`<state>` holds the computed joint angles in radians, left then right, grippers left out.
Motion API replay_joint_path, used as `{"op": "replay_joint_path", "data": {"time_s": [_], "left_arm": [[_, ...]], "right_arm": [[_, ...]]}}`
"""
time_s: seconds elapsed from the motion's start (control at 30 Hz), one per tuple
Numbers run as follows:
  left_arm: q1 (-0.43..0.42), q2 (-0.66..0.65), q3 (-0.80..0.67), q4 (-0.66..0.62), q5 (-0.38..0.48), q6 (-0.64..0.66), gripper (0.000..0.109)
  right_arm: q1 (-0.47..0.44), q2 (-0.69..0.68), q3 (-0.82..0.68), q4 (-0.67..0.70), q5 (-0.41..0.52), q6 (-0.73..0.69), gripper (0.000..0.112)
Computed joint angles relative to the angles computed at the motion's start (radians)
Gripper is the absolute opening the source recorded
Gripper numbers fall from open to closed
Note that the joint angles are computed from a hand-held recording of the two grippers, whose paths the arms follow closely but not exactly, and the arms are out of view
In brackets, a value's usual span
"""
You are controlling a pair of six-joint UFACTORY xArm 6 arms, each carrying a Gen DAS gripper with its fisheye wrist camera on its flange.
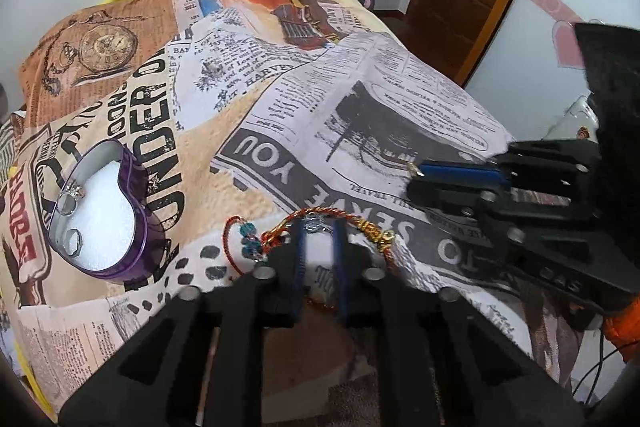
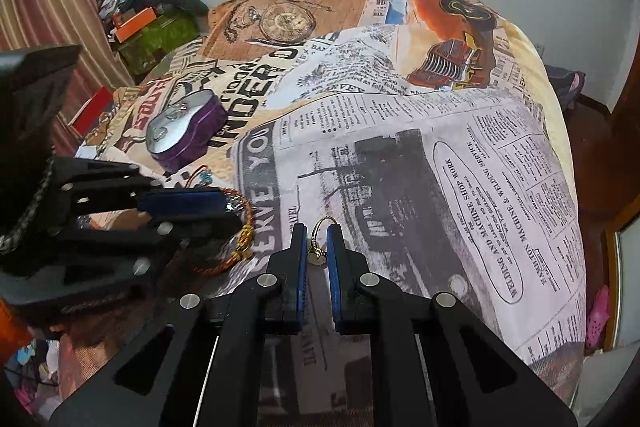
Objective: Organize jewelry
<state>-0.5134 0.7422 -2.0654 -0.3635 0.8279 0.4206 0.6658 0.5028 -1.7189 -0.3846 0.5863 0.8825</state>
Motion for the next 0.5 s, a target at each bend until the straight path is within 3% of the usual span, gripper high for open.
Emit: {"op": "replay_joint_path", "data": {"time_s": [0.17,0.37,0.5], "left_arm": [[0.016,0.009,-0.017,-0.050,0.019,0.002,0.000],[0.010,-0.137,0.194,-0.100,-0.119,0.088,0.000],[0.014,-0.141,0.177,-0.111,-0.025,0.110,0.001]], "right_arm": [[-0.001,-0.016,0.028,-0.001,-0.027,0.024,0.009],[0.002,-0.042,0.055,-0.024,-0.039,0.056,0.009],[0.007,-0.052,0.060,-0.052,-0.034,0.079,0.009]]}}
